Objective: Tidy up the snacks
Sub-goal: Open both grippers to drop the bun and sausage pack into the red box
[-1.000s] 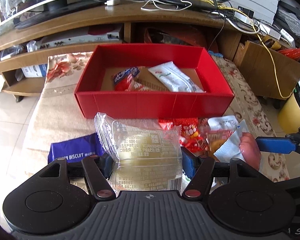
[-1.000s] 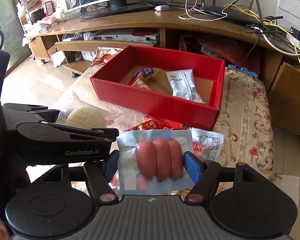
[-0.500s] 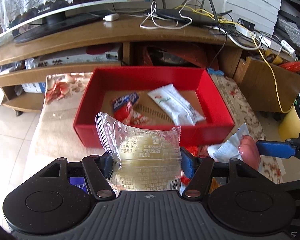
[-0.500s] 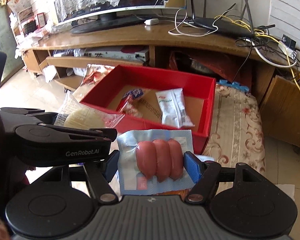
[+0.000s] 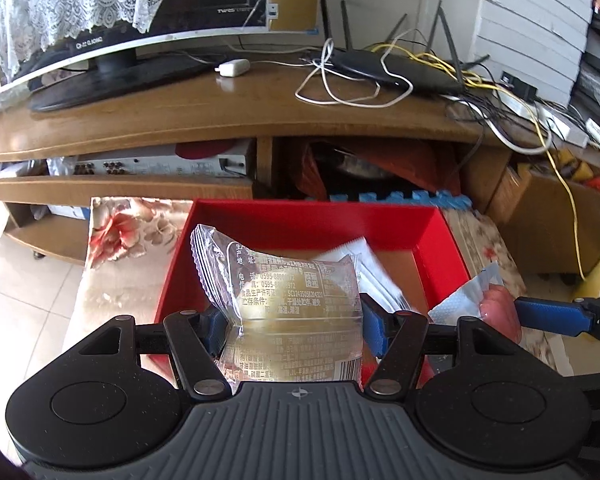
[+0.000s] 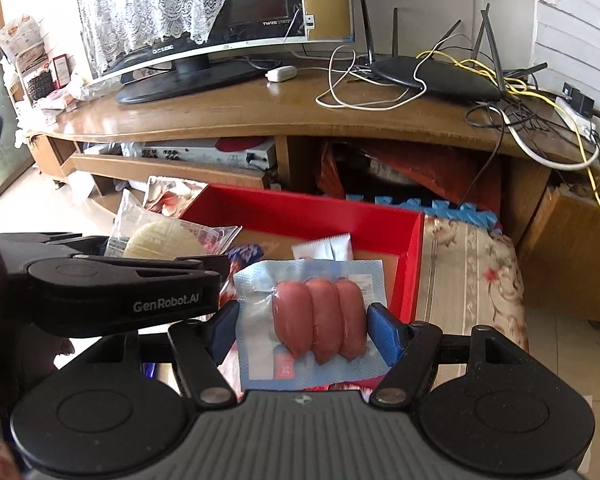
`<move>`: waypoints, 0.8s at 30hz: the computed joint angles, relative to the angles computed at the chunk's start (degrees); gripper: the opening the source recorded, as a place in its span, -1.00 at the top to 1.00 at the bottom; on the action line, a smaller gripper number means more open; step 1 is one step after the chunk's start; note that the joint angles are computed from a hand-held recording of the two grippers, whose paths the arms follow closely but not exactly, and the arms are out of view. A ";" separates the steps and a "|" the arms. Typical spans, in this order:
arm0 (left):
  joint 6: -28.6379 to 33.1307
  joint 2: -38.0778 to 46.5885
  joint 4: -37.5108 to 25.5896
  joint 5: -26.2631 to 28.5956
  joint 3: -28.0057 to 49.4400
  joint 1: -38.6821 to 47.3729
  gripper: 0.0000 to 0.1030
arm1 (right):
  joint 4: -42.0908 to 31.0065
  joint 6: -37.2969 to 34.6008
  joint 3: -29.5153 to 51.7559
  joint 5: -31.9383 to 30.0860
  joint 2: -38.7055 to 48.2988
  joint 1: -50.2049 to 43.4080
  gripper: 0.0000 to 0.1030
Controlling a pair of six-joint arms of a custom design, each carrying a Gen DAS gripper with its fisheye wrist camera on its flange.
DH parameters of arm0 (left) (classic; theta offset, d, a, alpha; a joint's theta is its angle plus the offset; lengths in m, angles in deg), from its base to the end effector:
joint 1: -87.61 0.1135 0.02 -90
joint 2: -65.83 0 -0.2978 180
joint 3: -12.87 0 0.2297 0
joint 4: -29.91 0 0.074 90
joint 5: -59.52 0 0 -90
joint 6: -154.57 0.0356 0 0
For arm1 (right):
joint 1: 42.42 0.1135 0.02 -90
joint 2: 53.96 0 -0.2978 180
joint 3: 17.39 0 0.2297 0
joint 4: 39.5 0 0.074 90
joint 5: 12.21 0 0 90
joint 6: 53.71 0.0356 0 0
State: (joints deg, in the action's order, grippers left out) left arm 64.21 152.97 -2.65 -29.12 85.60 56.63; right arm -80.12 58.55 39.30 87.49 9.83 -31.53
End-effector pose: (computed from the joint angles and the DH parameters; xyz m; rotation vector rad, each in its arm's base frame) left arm 0.2588 -0.1564 0.2737 0.6471 2.3210 -0.2841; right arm 0.1875 0.0300 0.2716 0.3145 2.3684 0.0692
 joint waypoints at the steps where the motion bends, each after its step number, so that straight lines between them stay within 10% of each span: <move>1: -0.20 1.08 -0.27 1.50 1.12 0.31 -0.37 | 1.42 -0.34 0.11 -2.66 0.76 -0.77 -0.32; 11: -1.23 11.13 0.79 -2.50 6.94 -0.95 -0.17 | 8.96 -4.94 2.83 -2.17 16.15 -4.49 -0.02; 24: -0.16 12.68 0.25 -3.21 7.43 -0.28 -0.43 | 8.09 -4.73 1.91 -5.05 16.56 -8.33 -0.02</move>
